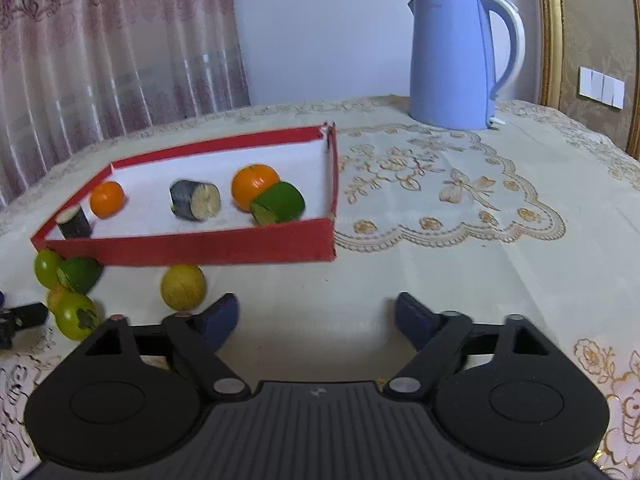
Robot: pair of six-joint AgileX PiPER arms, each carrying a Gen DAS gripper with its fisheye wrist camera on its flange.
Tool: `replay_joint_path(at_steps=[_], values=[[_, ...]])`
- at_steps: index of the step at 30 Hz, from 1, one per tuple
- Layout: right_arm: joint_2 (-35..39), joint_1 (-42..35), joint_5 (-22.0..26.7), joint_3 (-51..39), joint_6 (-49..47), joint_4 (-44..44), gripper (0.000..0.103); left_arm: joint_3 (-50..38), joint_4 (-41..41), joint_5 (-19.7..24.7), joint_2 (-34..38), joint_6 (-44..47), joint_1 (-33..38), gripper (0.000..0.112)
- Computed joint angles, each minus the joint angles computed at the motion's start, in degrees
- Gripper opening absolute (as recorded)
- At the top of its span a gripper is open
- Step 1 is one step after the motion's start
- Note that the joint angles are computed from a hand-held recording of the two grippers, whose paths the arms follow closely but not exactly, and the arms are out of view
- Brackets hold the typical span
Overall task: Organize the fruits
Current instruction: 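Withdraw the right gripper while moving the left gripper to the green round fruit, then close the left gripper on the green round fruit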
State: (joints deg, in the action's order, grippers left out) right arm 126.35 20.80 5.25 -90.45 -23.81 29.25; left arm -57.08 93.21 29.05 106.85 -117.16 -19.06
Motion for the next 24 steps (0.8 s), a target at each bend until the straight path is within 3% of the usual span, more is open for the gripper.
replay_joint_path(at_steps=[2,5,9,11,19,24], values=[[0.0,0.2,-0.1,0.1,5.4,-5.6,0.091,0.0,0.0,0.0,0.0,0.0,0.0,0.103],[0.1,0.1,0.5,-0.3,2.1,-2.4,0.094,0.0,0.0,0.0,0.0,0.0,0.0,0.103],[0.4,0.7,1.0,-1.0,14.9,-16.2,0.096,-0.6,-0.7,1.4,0.6,0.8,-0.6,0.103],[0.6,0.8,1.4,-1.4,17.5,-19.1,0.096,-1.2,-1.5,1.9,1.0,1.6,-0.9,0.103],[0.6,0.4,1.3,-1.3,10.1,-11.4,0.096,-4.7,-7.4,0.4,1.2,4.7,0.7,0.103],[0.6,0.4,1.2,-1.2,9.9,-11.1,0.096,-8.9,-7.9,5.1,3.8,9.0,-1.0,0.101]])
